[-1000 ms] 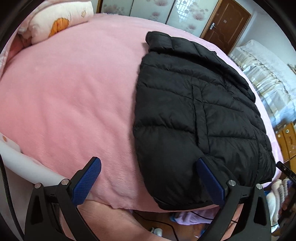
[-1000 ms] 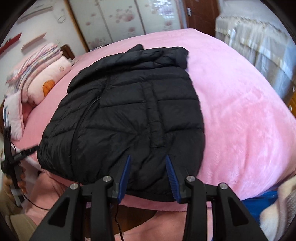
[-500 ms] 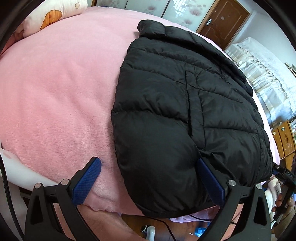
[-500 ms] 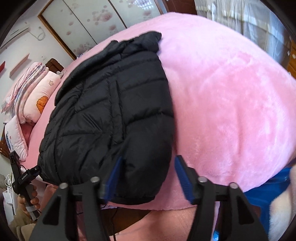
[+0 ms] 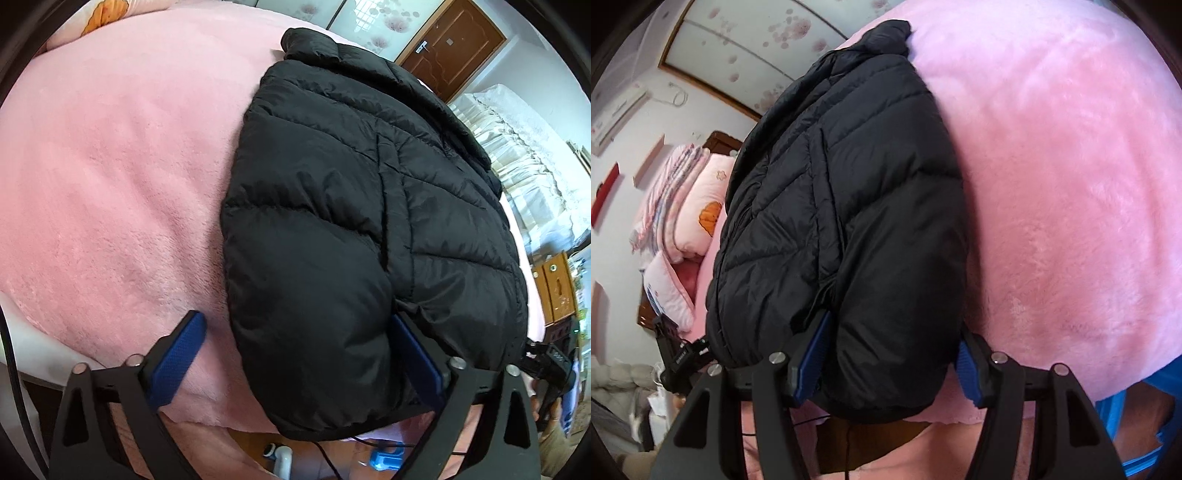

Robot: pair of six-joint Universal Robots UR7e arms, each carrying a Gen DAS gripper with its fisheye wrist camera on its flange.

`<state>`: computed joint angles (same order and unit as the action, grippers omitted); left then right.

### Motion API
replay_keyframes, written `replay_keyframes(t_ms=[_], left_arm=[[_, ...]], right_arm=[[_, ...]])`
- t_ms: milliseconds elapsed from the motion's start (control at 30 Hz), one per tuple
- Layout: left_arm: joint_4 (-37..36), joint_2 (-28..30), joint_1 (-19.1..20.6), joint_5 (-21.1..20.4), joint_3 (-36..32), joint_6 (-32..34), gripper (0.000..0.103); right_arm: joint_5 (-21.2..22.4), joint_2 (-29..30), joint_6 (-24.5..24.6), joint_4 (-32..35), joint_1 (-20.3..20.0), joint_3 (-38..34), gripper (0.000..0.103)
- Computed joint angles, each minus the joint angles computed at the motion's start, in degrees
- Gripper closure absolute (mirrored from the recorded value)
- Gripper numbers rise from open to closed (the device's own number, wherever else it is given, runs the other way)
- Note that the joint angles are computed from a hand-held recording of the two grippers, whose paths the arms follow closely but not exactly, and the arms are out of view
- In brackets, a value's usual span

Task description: Fold large clothes

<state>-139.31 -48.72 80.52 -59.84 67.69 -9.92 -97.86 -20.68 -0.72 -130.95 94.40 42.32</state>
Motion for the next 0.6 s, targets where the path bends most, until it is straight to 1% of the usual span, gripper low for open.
replay_keyframes(t_ms=[33, 67, 133, 167, 200, 233, 267, 300, 367, 433, 533, 600], left_arm=[[0.3, -0.1, 0.0, -0.8, 0.0, -0.1, 0.012], [0.6, -0.2, 0.0, -1.5, 0.0, -0.1, 0.018], [1.4, -0.3, 0.0, -2.8, -0.2, -0.3, 0.031], [1.8, -0.4, -0.1, -3.4, -0.1, -0.3, 0.045], [2.6, -0.3, -0.2, -3.4, -0.3, -0.4, 0.060], [3.9, 0.0, -0.4, -3.1, -0.8, -0.4, 0.068], [5.0, 0.2, -0.7, -2.6, -1.3, -0.4, 0.082], [6.3, 0.6, -1.1, -1.5, -2.0, -1.0, 0.089], [9.8, 1.5, -2.2, 1.0, -4.3, -2.9, 0.095], [11.3, 1.7, -2.9, 1.5, -5.8, -4.7, 0.097], [9.5, 0.0, -3.3, -1.4, -5.3, -7.2, 0.097], [7.9, -1.6, -3.7, -2.8, -4.3, -8.2, 0.097]], right_arm=[[0.7, -0.1, 0.2, 0.2, -0.2, 0.2, 0.052], [1.1, 0.1, 0.1, 0.8, -0.3, -0.2, 0.056], [1.5, 0.3, -0.9, 1.6, -0.4, -0.7, 0.070], [1.7, 0.5, -1.8, 1.9, -0.3, -1.1, 0.074], [1.6, 0.6, -2.4, 2.0, -0.1, -1.3, 0.083], [0.9, 0.7, -3.7, 1.8, 0.3, -1.4, 0.089], [0.3, 1.3, -4.6, 2.0, 0.7, -2.4, 0.090], [-0.3, 2.5, -5.2, 2.7, 1.1, -4.4, 0.093], [-1.1, 2.5, -7.2, 2.1, 2.0, -4.4, 0.095], [-1.4, 2.1, -9.7, 0.2, 2.9, -3.7, 0.096], [-0.9, 1.3, -12.2, -1.8, 4.1, -3.4, 0.097], [-1.3, 0.8, -13.3, -2.3, 5.1, -3.7, 0.098]])
